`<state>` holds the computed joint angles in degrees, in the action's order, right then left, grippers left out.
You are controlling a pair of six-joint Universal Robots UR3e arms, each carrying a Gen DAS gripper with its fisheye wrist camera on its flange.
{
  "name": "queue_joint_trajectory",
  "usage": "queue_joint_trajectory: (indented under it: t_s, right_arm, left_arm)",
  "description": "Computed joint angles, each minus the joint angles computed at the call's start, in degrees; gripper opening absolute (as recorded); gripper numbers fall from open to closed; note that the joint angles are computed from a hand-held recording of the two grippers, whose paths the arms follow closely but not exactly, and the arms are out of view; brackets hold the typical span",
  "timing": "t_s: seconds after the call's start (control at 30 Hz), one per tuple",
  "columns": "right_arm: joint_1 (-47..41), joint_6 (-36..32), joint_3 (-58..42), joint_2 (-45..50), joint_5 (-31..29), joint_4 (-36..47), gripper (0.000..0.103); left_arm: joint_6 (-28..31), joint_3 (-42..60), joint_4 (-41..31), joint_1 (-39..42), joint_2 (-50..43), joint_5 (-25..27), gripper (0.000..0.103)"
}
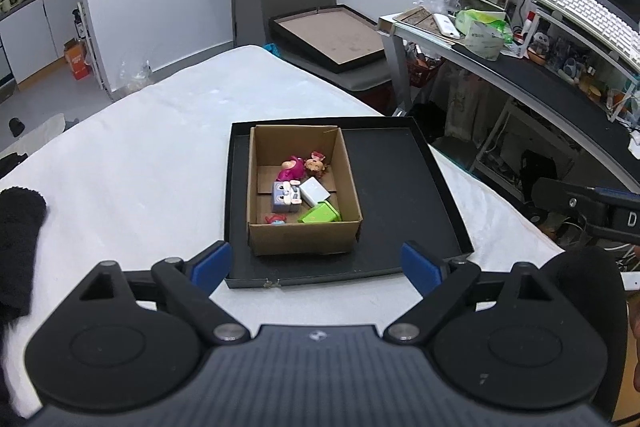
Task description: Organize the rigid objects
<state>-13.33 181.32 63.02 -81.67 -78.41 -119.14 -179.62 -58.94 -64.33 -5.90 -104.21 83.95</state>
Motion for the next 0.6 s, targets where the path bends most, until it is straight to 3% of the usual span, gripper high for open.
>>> queue_joint_trajectory:
  t_s: [0.6]
  right_arm:
    - [2.3, -1.0, 4.1, -4.5, -4.9, -1.5, 0.103]
  left_arm:
    - [2.0, -4.3, 2.1, 0.8, 3.4, -0.9, 0.092]
